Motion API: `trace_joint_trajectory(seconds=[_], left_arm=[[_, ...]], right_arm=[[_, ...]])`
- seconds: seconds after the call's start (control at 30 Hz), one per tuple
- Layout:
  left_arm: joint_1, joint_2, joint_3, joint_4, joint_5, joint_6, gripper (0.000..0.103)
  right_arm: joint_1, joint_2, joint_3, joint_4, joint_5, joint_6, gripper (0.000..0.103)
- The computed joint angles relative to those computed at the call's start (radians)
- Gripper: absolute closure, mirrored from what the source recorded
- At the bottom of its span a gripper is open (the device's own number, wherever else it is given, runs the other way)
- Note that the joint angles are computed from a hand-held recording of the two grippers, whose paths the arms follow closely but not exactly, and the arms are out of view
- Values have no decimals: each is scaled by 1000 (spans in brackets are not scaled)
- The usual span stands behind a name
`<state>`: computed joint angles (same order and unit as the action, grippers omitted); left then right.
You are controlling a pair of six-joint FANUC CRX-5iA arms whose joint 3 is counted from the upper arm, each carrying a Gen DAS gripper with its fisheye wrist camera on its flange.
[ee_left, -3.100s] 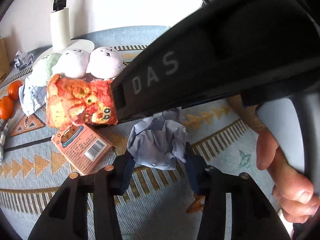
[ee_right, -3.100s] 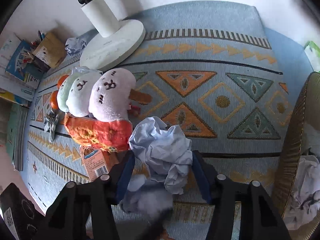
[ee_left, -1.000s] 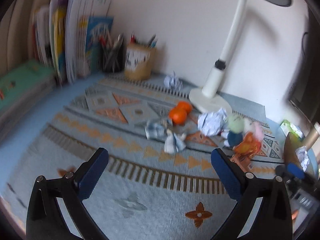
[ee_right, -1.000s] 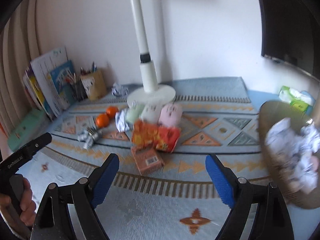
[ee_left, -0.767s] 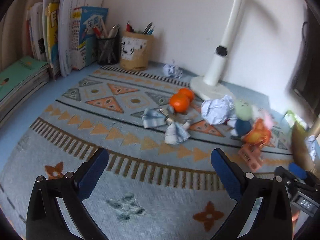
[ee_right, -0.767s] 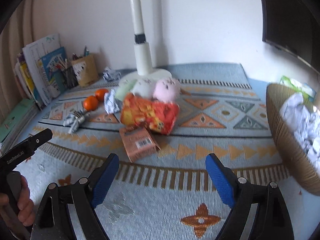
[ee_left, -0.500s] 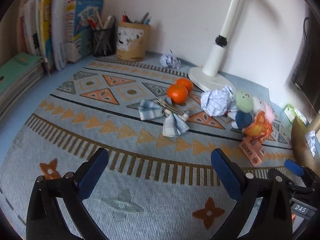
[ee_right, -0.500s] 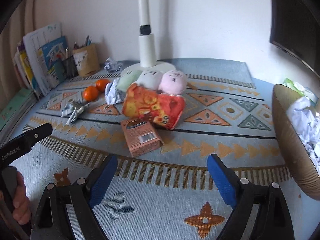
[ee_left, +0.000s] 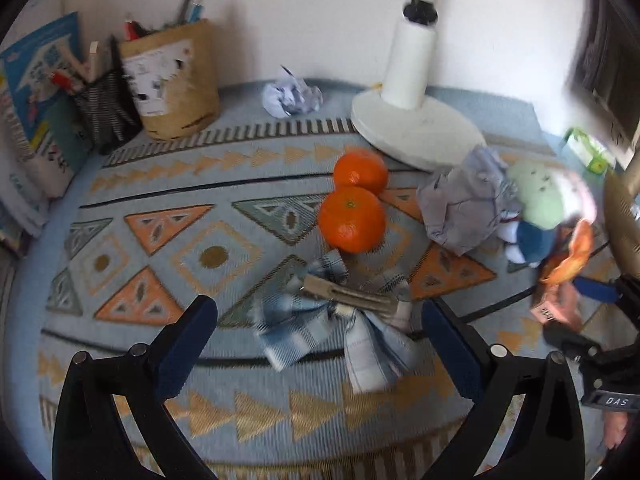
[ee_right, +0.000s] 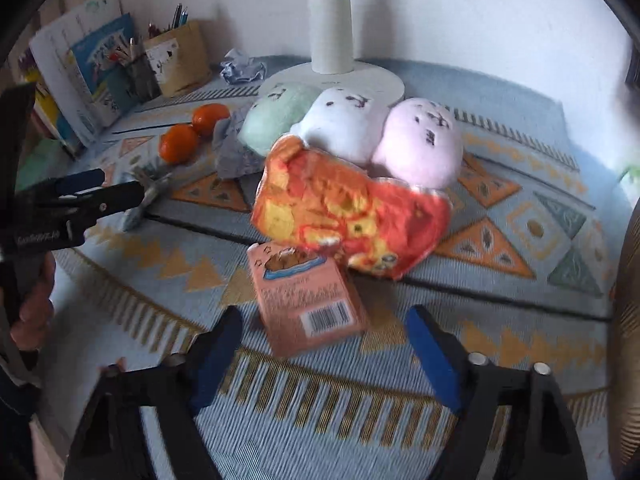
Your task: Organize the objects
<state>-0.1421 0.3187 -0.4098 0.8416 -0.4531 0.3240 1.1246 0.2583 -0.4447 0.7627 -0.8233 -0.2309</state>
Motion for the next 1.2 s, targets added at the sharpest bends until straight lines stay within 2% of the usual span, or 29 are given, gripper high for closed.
trace_joint_trajectory(seconds=[0.03, 0.07, 0.1, 0.17, 0.2, 0.23, 0.33, 0.43, 0.63, 0.77, 0.8, 0.87, 0.9, 0.93, 0.97, 1.0, 1.03, 1.1, 1.13, 1.2], left_arm=[[-2, 7, 11, -28, -7, 10, 17], [-8, 12, 7, -30, 0, -12, 18], [-19, -5, -19, 20, 22, -75, 32], [-17, -15, -32, 55, 3, -114, 45], [-21, -28, -56, 107, 10, -165, 62], [-21, -39, -73, 146, 6, -204, 75], [-3, -81, -119, 216, -45, -238, 86], [10, -139, -191, 296, -94, -300, 88], [5, -282, -361, 375, -155, -395, 88], [-15, -356, -444, 400, -180, -423, 88], [-27, -368, -455, 406, -171, -424, 88], [-16, -374, -464, 370, -203, -416, 88], [-15, -374, -467, 360, -200, -415, 84], [-19, -383, -479, 361, -185, -423, 69], [-32, -398, -497, 374, -142, -432, 60], [-36, -404, -503, 363, -112, -416, 35], [-43, -411, -508, 359, -75, -398, 19], [-59, -431, -530, 425, -32, -428, 17], [-49, -425, -521, 408, -40, -419, 12], [-35, -397, -478, 282, -37, -310, 11]], right_arm=[[0, 8, 4, 14, -10, -5, 34], [-2, 8, -5, 40, -2, -17, 43], [-2, 5, -14, 64, 10, -31, 46], [6, 9, -19, 90, 7, -44, 56], [13, 14, -18, 103, -3, -53, 58], [17, 17, -20, 116, -3, -61, 60], [39, 6, -40, 144, -7, -108, 62], [76, -30, -84, 164, 3, -181, 62], [219, -141, -186, 96, -73, -359, 62], [298, -175, -211, 36, -162, -354, 62], [303, -183, -218, 24, -160, -354, 62], [317, -214, -259, 36, -127, -405, 62], [326, -216, -264, 42, -129, -409, 62], [331, -214, -262, 38, -132, -403, 62], [343, -203, -252, 30, -150, -397, 62], [347, -194, -243, 25, -162, -389, 62], [353, -186, -236, 21, -174, -382, 61], [354, -176, -224, 11, -184, -362, 57], [352, -176, -224, 13, -177, -357, 53], [347, -179, -229, 24, -160, -358, 46]])
